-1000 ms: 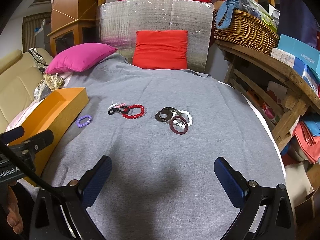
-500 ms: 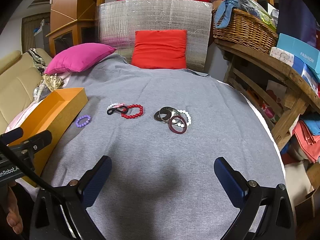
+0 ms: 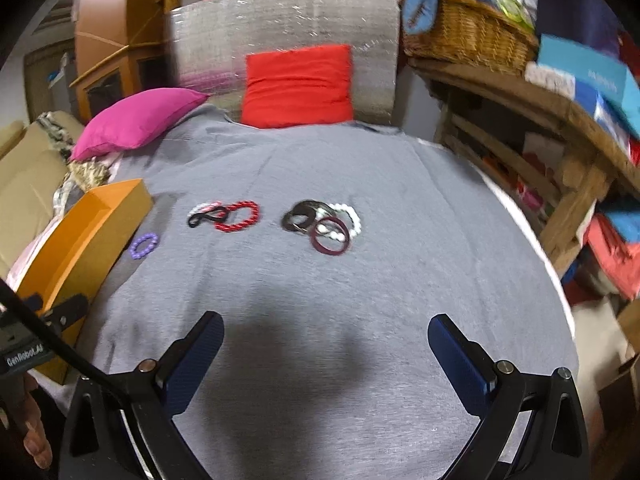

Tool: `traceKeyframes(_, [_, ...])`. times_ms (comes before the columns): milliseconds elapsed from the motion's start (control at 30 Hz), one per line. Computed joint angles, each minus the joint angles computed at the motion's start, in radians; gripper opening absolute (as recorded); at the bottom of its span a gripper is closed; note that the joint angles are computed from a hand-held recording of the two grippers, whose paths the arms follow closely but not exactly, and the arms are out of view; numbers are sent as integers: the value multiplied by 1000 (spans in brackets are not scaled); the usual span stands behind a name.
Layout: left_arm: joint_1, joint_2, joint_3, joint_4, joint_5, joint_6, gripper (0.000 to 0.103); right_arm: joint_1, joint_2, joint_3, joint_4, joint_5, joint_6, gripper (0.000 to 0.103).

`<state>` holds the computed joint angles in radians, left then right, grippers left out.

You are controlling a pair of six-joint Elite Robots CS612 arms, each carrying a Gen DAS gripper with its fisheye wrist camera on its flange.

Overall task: Organize jewelry
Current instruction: 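Reach the right gripper to the maroon bangle and close on it, then lower the left gripper onto the purple bead bracelet and close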

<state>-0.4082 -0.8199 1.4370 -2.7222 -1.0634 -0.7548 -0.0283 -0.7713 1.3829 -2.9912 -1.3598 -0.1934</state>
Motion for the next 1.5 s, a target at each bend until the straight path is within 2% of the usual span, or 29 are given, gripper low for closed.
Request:
traceKeyframes(100, [4,9,-7,3,-14,0,103,-17,28,-53,66,53,50,103])
traceKeyframes(167, [6,15,-12,3,-18,3,103,-25,57,-113,133,94,81,97])
traceKeyframes(267, [9,22,-19,8,-25,5,103,-19,102,-200,205,69,94,81])
traceKeyframes(367, [14,29,-25,1,-38,7,103,-14,165,-322,323,70,124,66])
traceKeyframes(467, [19,37,-33,-6,-39,17,103,-8,213,-409,381,60,151,63])
traceKeyframes(600, [26,51,-52,-4,-38,19,103,7,266,-508,455,45,133,60])
traceKeyframes(733, [32,60,-64,2,-43,19,103,16,311,-587,528,19,135,48])
traceKeyframes(800, [34,63,-70,8,-46,22,103,18,333,-624,561,14,139,33])
traceKeyframes(833, [34,65,-72,10,-46,24,103,18,336,-629,555,10,137,16])
traceKeyframes(867, [35,66,-75,12,-42,27,103,16,335,-630,557,20,140,5])
traceKeyframes(1067, [54,85,-121,29,-70,23,103,-1,274,-502,436,63,152,5])
traceKeyframes(1167, [68,106,-179,76,-90,24,103,-10,244,-432,376,91,158,5])
traceKeyframes(1367, [90,144,-285,122,-120,135,100,-20,227,-384,300,140,175,5])
traceKeyframes(1433, [102,166,-329,169,-161,171,86,-24,224,-374,283,153,171,5])
traceKeyframes(1500, [113,185,-362,214,-217,177,62,-20,229,-379,270,157,170,5])
